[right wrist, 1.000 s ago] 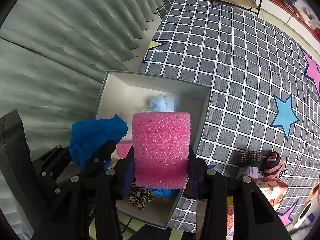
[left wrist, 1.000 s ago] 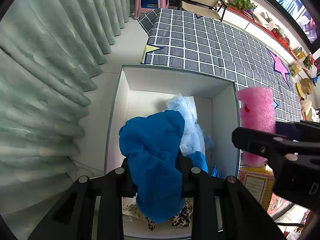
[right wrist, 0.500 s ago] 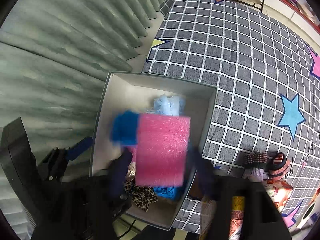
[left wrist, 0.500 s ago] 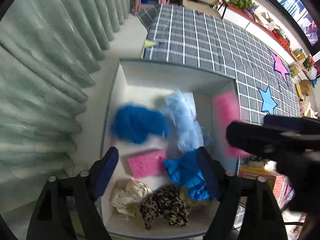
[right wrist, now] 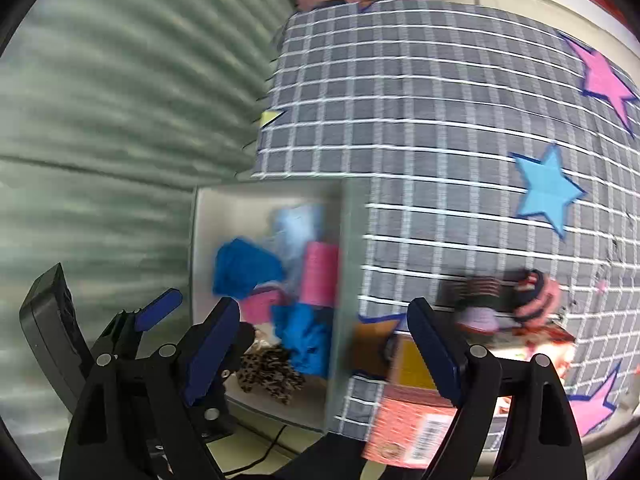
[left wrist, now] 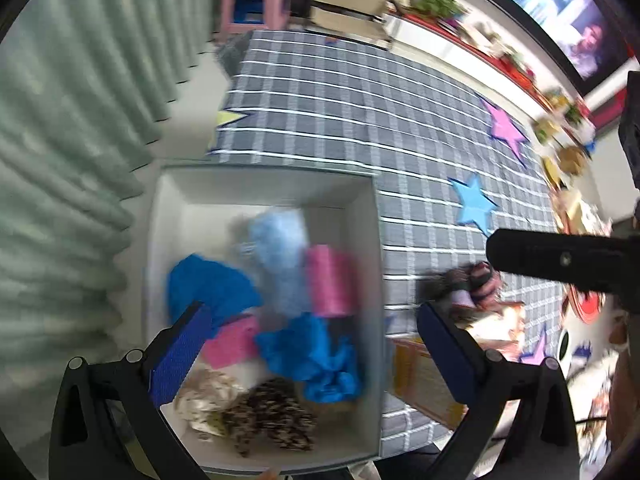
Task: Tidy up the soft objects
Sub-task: 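Move both tools back toward the two knitted socks on the tablecloth, then grasp the pink-and-navy knit sock with the right tool while the left tool grasps the striped knit sock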
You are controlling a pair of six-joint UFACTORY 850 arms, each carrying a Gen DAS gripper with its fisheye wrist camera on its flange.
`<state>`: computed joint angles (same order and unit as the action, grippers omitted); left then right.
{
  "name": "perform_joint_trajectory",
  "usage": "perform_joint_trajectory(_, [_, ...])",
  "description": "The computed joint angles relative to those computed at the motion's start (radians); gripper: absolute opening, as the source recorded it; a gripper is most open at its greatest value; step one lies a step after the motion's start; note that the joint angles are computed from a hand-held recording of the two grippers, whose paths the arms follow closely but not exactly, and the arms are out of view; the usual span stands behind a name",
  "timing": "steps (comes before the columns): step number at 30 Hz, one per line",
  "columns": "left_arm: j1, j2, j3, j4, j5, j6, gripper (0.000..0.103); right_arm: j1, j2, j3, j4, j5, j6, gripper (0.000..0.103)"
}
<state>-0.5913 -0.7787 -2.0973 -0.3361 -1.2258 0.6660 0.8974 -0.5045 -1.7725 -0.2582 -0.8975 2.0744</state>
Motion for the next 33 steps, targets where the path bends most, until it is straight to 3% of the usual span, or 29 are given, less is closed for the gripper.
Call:
perform_joint_trajectory(11, [-0.132,-0.009,-0.008,0.039,-0.151,-0.012,0.103,0.124,0.264,0.391,-0.049,0.0,0.446,0.087])
perform_joint_trajectory(16, [-0.184,-0.06,-0.055,0.084,-0.242,-0.103,0.103,0.158,0.33,0.561,-0.017,0.124,0.583,0.087])
perform_joint_trajectory(23, [-0.211,-0.153,-0.166,0.098,-0.352,-0.239,0.103,0.134,0.338,0.718,0.048,0.354,0.562,0.087])
perform_joint_trajectory(30, [-0.247,-0.202,-0.224,0.165,-0.36,-0.302,0.103,0.099,0.322,0.794,0.009,0.482,0.561,0.087])
perform_joint_trajectory(33, [-0.267,-0.215,-0.228,0.194,-0.364,-0.317,0.103,0.08,0.31,0.808,0.063,0.521,0.459,0.087])
